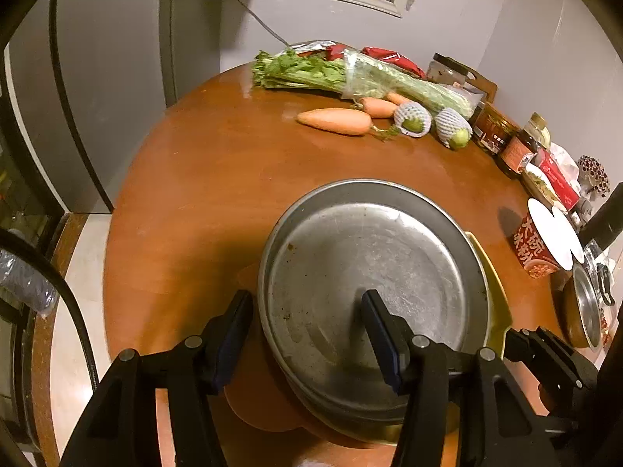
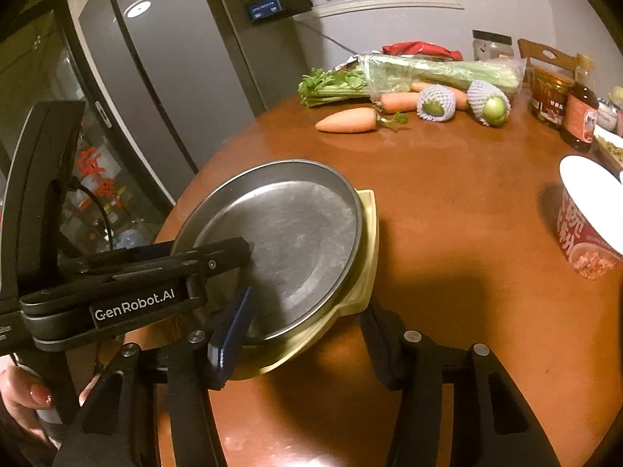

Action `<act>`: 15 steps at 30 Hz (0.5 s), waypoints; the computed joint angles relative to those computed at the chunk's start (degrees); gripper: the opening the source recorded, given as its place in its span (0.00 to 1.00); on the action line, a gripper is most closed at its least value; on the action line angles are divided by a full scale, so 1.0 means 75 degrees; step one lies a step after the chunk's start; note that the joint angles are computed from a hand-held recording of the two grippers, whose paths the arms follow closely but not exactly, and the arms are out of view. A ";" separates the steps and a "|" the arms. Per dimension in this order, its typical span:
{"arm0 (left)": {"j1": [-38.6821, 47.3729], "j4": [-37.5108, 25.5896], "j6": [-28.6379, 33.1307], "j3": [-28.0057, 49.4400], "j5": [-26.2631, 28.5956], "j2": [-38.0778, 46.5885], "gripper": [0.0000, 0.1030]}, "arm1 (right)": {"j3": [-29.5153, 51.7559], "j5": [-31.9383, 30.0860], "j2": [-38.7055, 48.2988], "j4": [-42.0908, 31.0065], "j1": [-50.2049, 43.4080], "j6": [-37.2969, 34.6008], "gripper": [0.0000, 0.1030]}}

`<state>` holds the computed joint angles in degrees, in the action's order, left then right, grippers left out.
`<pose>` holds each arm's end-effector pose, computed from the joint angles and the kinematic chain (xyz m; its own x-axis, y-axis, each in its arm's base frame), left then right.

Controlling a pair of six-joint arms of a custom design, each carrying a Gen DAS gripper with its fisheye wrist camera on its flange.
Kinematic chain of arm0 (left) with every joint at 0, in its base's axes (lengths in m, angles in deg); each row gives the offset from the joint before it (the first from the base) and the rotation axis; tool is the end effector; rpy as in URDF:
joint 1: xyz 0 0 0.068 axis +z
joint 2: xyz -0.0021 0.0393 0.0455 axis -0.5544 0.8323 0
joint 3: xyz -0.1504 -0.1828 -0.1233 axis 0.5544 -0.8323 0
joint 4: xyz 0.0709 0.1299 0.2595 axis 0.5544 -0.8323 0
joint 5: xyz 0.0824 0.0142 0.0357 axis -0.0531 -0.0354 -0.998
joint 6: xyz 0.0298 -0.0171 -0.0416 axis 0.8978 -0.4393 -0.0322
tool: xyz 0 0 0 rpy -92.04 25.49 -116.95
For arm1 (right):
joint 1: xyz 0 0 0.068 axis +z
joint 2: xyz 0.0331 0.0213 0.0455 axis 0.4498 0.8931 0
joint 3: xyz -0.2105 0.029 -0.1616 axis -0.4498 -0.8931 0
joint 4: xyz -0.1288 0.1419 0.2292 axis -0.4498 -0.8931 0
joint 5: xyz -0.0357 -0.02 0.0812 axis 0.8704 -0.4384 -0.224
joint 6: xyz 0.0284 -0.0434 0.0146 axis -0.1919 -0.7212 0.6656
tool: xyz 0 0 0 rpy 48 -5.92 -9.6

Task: Organize plates and bowls
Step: 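Settle the grey tray on the yellow plate and open the left gripper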

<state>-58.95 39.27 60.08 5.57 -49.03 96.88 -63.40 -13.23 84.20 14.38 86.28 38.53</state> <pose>0.2166 -0.1095 0.1262 -0.7580 0.3342 -0.5601 0.4975 0.8516 -0.1652 0.1034 0.1369 0.1135 -0.6886 0.3034 -0.6586 0.1319 0.9455 0.2977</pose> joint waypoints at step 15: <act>-0.1535 0.0469 -0.0593 0.0458 -0.0923 0.0749 0.56 | -0.0641 0.0037 -0.2316 -0.1846 -0.0788 -0.0370 0.53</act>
<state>-70.47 42.78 55.64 9.01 -55.96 102.50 -68.21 -12.95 66.83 0.54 80.37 35.75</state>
